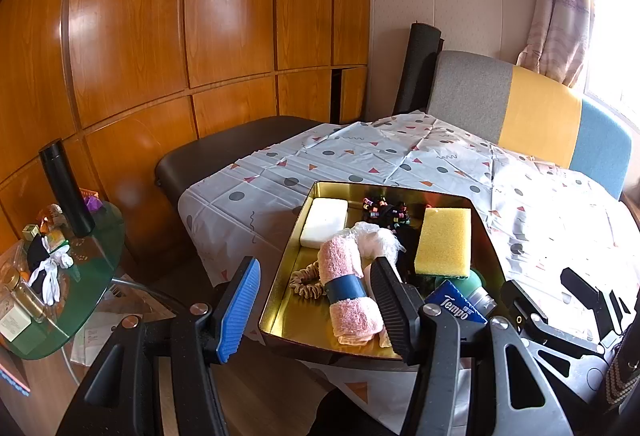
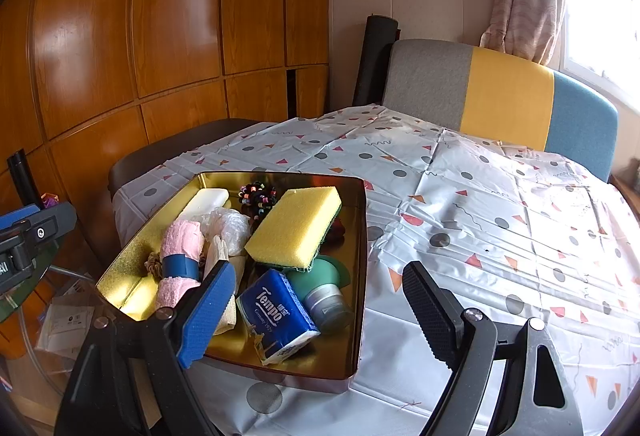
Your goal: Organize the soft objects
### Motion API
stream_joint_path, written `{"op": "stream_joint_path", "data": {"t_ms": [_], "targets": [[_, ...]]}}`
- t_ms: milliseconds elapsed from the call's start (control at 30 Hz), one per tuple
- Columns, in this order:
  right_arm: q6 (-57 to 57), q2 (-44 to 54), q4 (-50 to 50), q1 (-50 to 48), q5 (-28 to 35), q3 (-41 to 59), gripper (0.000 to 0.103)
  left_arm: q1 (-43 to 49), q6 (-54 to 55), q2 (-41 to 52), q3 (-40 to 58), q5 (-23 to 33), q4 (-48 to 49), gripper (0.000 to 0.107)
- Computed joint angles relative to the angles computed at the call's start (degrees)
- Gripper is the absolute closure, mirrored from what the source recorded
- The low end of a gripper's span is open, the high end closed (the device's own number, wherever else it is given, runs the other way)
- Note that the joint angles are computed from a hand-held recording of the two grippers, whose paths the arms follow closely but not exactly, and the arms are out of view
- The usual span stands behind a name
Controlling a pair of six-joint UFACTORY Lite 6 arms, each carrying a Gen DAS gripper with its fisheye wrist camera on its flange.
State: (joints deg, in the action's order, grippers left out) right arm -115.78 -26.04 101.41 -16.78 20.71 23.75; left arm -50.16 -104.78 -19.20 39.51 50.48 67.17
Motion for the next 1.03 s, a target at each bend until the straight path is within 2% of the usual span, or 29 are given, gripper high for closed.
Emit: {"op": "stream_joint_path", "data": {"t_ms": [400, 467, 500, 700, 867, 1033], "targets": [[0.6, -0.1, -0.7, 0.1, 0.0, 0.1, 0.017, -0.1, 0.5, 0.9, 1.1, 1.1, -1.6, 0.047], [0.0, -0.2, -0.2, 0.0, 0.1, 0.0, 0.017, -0.2, 0.6, 2.4, 2.1, 1.8, -2.4, 0.036], [0.2, -0.1, -0.2, 0.2, -0.1, 0.1, 0.017, 0.2, 0.3, 2.5, 1.8, 0.9, -2.5, 0.035], [0.3, 0.9, -0.1, 0.4, -0.3, 0.6, 0.017, 2.5, 1.5, 5.0, 2.2, -1.6, -4.4, 0.036], [-1.0, 1.7, 0.6, -0.4, 0.5, 0.4, 0.017, 1.0, -1.3, 5.5, 1.7, 0.0, -1.8, 0.049], [-2.1, 2.9, 1.1, -1.8, 1.5, 0.7, 0.017, 1.5, -0.9, 5.7, 2.3, -0.2, -1.1, 0.049]]}}
